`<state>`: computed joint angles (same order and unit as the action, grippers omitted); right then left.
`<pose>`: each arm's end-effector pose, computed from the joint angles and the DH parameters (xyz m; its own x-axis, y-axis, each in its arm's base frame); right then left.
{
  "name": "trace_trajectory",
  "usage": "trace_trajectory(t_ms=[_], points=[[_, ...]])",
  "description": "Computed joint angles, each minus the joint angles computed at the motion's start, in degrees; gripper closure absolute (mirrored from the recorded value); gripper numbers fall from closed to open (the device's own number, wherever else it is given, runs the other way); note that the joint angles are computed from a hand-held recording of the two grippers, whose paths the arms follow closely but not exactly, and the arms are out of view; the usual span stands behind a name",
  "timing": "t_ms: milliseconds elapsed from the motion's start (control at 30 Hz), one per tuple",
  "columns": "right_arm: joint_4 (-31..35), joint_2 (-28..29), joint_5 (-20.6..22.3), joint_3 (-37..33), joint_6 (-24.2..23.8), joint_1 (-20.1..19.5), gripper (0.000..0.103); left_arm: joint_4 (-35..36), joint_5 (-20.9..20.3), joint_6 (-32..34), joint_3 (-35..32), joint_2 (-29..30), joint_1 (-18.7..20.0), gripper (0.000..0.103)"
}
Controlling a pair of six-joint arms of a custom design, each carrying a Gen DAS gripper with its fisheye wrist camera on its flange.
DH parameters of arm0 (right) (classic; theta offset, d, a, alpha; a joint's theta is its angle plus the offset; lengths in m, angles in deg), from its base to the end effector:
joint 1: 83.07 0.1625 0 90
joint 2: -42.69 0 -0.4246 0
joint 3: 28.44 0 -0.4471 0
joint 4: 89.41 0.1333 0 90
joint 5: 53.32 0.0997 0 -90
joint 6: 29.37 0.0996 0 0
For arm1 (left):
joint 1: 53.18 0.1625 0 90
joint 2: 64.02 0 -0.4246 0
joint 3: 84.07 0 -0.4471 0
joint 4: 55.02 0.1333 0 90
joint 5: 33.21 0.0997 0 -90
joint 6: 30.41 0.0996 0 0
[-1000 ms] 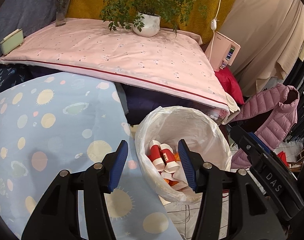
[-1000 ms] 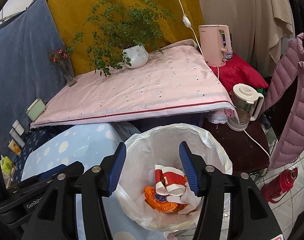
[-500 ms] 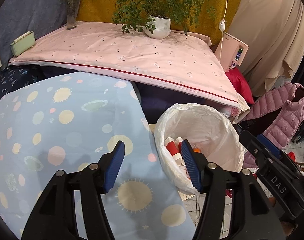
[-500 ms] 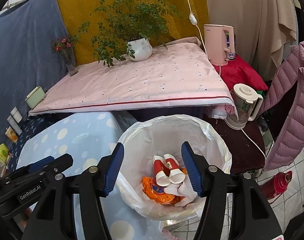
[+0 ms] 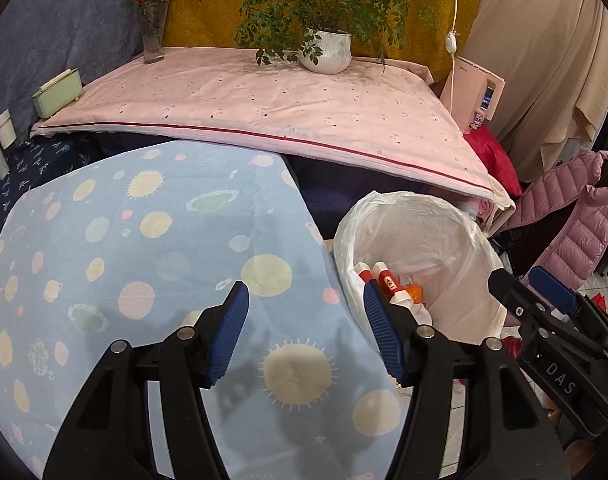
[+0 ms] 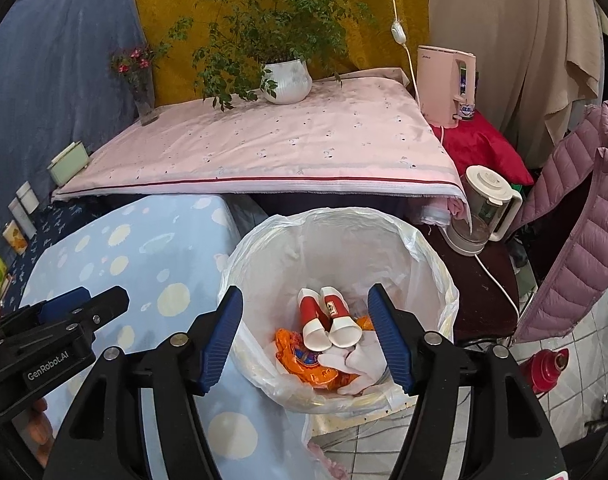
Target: Collect trash
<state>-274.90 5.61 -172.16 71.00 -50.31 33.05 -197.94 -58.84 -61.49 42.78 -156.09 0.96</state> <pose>0.3747 -0.5706 0.0039 -0.7112 -0.4078 0.5726 -0.6669 0.6490 -0.3661 -0.0887 -0.5035 0.3219 -0.7285 -0.3754 -0.5731 0.2109 0.6730 -0.7090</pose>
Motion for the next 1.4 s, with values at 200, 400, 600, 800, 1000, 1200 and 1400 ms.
trace_trajectory(t_ms=[200, 400, 600, 800, 1000, 1200, 1400], points=[[0.07, 0.29, -1.04, 0.60, -1.07, 0.04, 0.040, 3.40, 0.51, -2.68, 0.60, -0.61, 0.38, 0.046], [0.21, 0.22, -1.48, 1.23, -1.53, -0.01, 0.038, 6.79, 1.17, -5.49, 1.47, -1.49, 0.33, 0.045], [0.16, 0.29, -2.03, 2.04, -1.97, -0.22, 0.038, 9.23, 3.04, -7.35, 2.44, -1.72, -0.33, 0.035], [-0.72, 0.46, -2.83, 2.83, -2.68, -0.40, 0.035, 10.98, 2.77, -8.77, 2.92, -1.68, -0.19, 0.034], [-1.57, 0.70, -3.31, 3.40, -3.85, -0.65, 0.034, 11.52, 2.83, -9.29, 3.20, -1.07, 0.04, 0.029], [-2.63, 0.98, -4.21, 3.95, -4.68, -0.99, 0.031, 11.73, 3.05, -9.81, 3.39, -0.55, 0.16, 0.024], [-2.90, 0.78, -4.44, 4.43, -4.48, -1.39, 0.025, 12.26, 3.18, -10.51, 3.62, -0.02, 0.38, 0.020]])
